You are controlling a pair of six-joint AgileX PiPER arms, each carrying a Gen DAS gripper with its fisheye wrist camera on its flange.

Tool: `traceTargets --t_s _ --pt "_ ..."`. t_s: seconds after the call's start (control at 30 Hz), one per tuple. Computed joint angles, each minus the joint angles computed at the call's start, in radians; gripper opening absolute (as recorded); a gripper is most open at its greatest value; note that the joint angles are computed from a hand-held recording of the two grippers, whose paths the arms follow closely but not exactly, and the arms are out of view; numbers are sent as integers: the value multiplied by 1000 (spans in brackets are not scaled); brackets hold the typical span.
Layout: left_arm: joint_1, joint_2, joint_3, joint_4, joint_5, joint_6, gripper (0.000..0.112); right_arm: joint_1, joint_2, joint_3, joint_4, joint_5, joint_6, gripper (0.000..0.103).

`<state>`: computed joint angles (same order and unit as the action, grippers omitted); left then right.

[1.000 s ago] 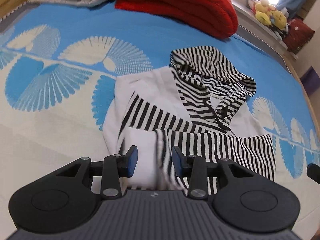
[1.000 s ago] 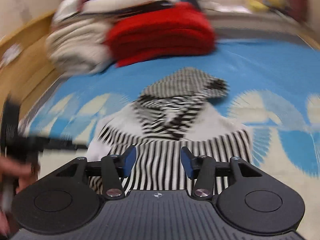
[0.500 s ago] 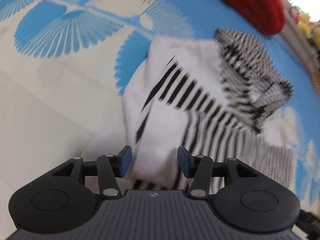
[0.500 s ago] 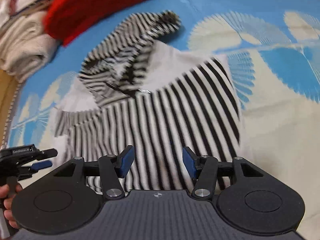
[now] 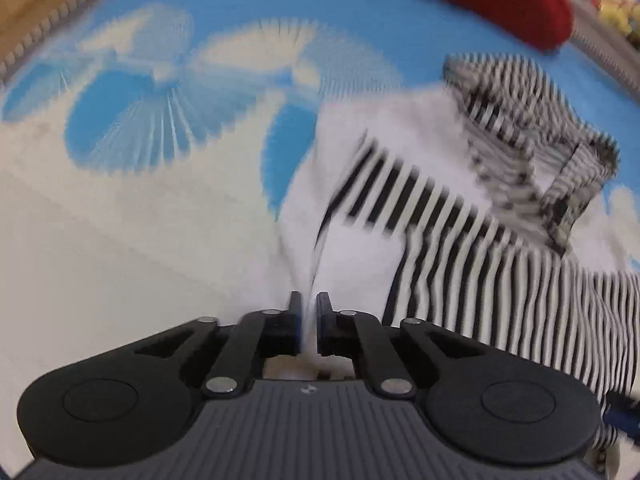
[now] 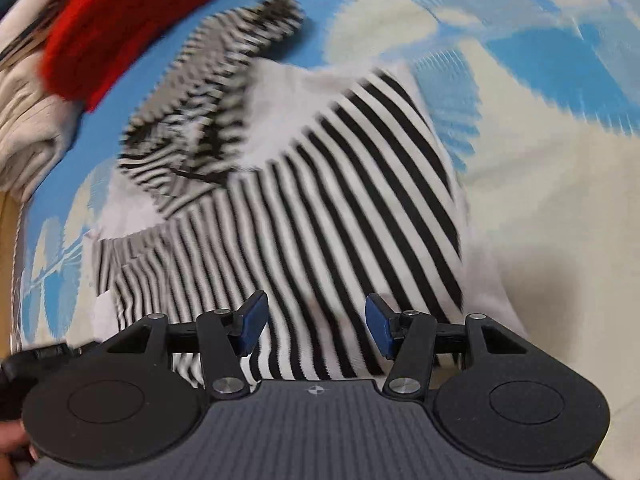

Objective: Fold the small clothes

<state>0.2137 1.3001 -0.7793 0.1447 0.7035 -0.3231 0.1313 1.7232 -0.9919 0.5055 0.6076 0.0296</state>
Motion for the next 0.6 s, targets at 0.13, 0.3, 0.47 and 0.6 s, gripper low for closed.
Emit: traceTargets --t_s 0.13,0.3,0.47,0.6 --pt "-4 -64 31 -201 -58 254 24 -27 24 15 2 -4 60 56" --pt "57 70 34 -259 34 265 29 7 -7 23 -119 -40 149 56" --pt "-15 -38 45 -204 -47 241 44 57 -80 14 -290 -102 174 58" --pt "20 91 18 -262 43 203 41 67 -116 4 -414 -111 199 60"
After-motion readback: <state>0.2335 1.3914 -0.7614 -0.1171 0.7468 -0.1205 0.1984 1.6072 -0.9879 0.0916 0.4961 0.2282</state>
